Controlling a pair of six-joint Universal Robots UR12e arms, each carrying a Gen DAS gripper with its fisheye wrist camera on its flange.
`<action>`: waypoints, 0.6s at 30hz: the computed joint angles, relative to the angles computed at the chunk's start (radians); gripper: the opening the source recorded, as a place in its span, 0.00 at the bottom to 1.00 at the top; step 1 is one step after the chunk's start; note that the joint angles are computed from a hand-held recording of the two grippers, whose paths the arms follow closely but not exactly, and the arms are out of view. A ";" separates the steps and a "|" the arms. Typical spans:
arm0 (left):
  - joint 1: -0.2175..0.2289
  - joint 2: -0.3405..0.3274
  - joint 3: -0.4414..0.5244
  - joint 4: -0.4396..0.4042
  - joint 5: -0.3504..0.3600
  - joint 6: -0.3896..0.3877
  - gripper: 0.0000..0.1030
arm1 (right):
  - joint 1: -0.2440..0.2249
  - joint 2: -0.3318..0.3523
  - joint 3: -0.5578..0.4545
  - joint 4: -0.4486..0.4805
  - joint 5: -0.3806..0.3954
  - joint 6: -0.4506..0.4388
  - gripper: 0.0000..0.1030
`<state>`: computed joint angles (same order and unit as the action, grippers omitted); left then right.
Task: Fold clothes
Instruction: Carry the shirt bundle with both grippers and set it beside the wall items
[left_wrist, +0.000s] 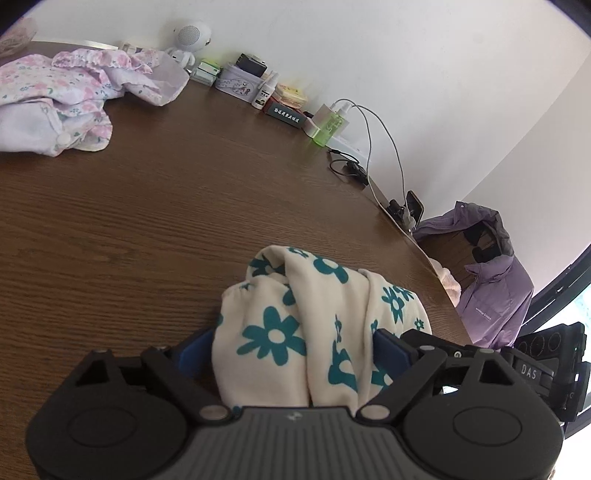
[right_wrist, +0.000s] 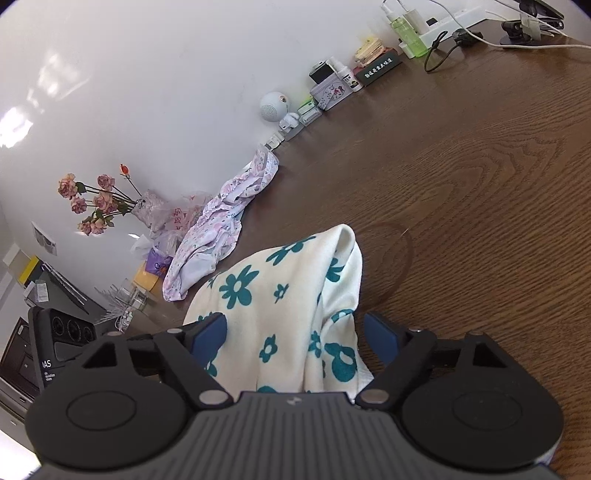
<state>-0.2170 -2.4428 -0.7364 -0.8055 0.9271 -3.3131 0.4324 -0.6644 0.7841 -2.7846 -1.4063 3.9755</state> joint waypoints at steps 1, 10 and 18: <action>0.002 -0.004 0.002 0.001 -0.020 -0.006 0.77 | 0.000 0.001 0.003 -0.009 0.006 0.012 0.64; 0.008 -0.006 -0.012 0.064 -0.079 -0.042 0.50 | 0.005 0.015 -0.015 -0.033 0.011 0.054 0.34; 0.020 -0.004 0.024 0.186 -0.088 -0.104 0.49 | 0.017 0.047 -0.141 0.001 -0.011 -0.029 0.33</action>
<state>-0.1975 -2.4468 -0.7125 -0.6195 0.8392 -3.4168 0.4491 -0.6175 0.6431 -2.7832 -1.4174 3.9467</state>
